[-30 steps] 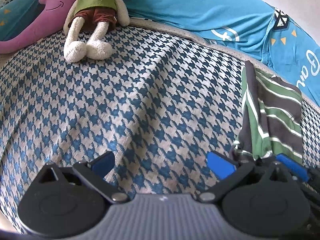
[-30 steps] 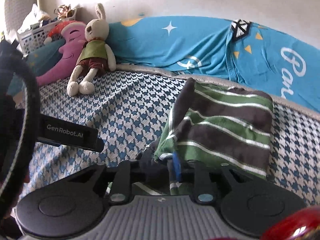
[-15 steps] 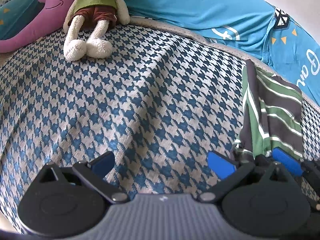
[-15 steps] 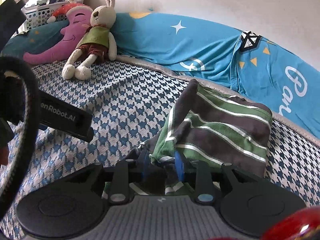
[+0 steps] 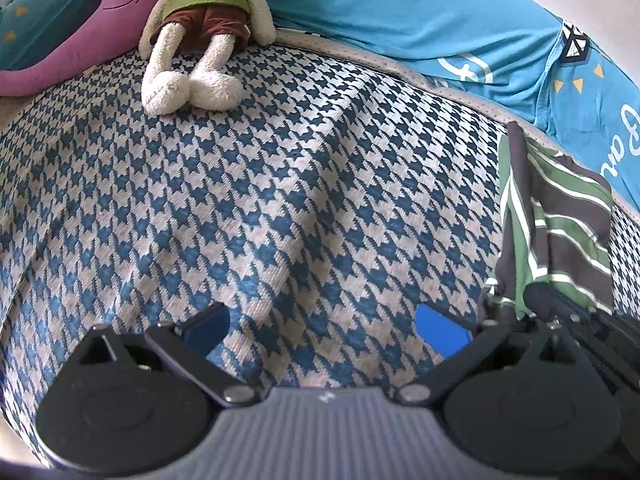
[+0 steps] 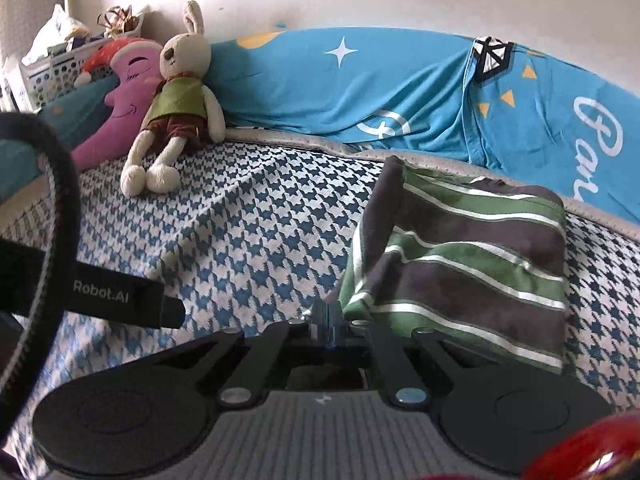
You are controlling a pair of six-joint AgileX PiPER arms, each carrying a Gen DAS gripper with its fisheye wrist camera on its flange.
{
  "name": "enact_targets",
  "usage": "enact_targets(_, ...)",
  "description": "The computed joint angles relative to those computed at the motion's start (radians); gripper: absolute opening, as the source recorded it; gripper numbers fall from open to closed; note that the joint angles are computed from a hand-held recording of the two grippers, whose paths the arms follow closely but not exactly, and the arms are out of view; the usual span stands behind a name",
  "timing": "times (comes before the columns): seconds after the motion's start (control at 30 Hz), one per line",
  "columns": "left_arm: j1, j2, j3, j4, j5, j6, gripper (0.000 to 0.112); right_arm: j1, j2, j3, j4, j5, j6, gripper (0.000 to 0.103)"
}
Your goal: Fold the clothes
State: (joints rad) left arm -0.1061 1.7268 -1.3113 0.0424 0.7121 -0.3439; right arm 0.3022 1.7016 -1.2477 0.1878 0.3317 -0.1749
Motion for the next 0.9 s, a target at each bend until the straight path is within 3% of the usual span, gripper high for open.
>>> enact_targets(0.17,0.009,-0.004,-0.002,-0.006,-0.004,0.008,0.103,-0.051,-0.057,0.031,0.121,0.025,-0.142,0.008)
enact_targets(0.3,0.005,-0.007,0.002,-0.013,-0.005,0.014,0.103,-0.05,-0.101,0.09,0.033,-0.018,-0.142,0.03)
enact_targets(0.4,-0.006,-0.013,0.009,0.002,-0.005,0.004,0.103,-0.039,-0.111,0.109,0.025,-0.022,-0.173,0.034)
enact_targets(0.53,-0.008,-0.01,0.004,0.004,0.001,-0.009,0.103,-0.014,-0.095,0.112,-0.027,-0.026,-0.155,0.034)
enact_targets(0.73,-0.017,-0.003,0.002,0.013,0.002,-0.008,0.103,0.032,-0.066,0.12,-0.372,-0.075,0.151,0.032)
enact_targets(0.77,-0.016,-0.003,0.003,0.008,0.001,-0.004,0.103,0.037,-0.062,0.118,-0.419,-0.068,0.195,0.029)
enact_targets(0.8,-0.015,-0.003,0.003,0.005,0.0,-0.002,0.103,0.04,-0.059,0.117,-0.45,-0.065,0.222,0.019)
enact_targets(0.9,-0.013,-0.004,0.006,0.006,-0.004,0.002,0.103,0.039,-0.056,0.115,-0.463,-0.057,0.246,0.011)
